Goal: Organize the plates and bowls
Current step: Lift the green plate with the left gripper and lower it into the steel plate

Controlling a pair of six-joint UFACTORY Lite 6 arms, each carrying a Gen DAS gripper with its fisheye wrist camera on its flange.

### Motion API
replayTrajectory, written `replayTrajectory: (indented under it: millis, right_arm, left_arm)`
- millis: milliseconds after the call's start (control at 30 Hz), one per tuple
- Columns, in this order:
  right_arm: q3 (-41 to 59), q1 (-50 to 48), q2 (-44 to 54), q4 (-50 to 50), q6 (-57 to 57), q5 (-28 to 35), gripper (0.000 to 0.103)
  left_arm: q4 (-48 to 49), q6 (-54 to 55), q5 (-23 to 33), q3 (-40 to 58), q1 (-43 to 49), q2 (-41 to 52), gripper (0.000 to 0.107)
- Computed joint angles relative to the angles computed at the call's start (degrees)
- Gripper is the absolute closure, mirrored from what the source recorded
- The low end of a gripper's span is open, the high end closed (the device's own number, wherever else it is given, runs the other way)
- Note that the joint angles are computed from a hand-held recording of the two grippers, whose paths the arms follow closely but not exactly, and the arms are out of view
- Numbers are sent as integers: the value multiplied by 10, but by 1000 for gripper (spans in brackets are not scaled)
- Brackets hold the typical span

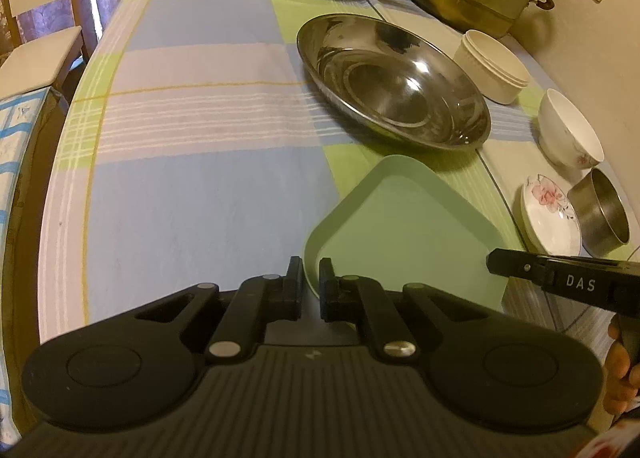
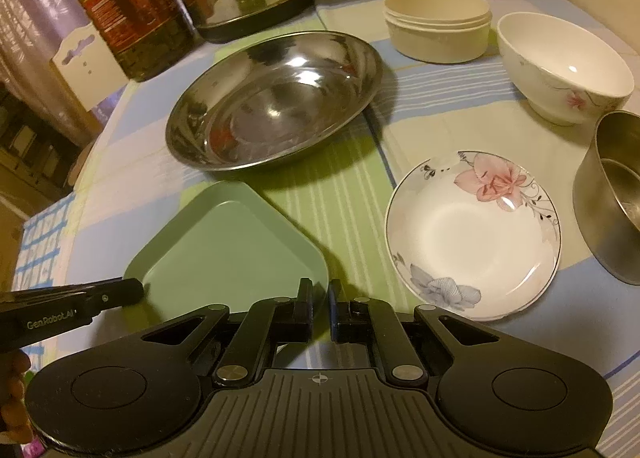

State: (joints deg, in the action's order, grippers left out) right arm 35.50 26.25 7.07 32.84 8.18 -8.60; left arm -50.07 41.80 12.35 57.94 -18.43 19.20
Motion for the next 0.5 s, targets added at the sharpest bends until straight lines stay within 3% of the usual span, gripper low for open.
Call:
replayTrajectory:
  millis: [200, 367, 500]
  right_arm:
    - [-24, 3, -37, -161, 150, 27, 95]
    - [-46, 10, -80, -160, 143, 38, 95]
    - [-51, 10, -119, -51, 25, 54, 95]
  left_arm:
    - [26, -28, 10, -40, 6, -45, 101]
    - [49, -55, 22, -60, 9, -88, 101]
    - [66, -72, 30, -51, 10, -106, 101]
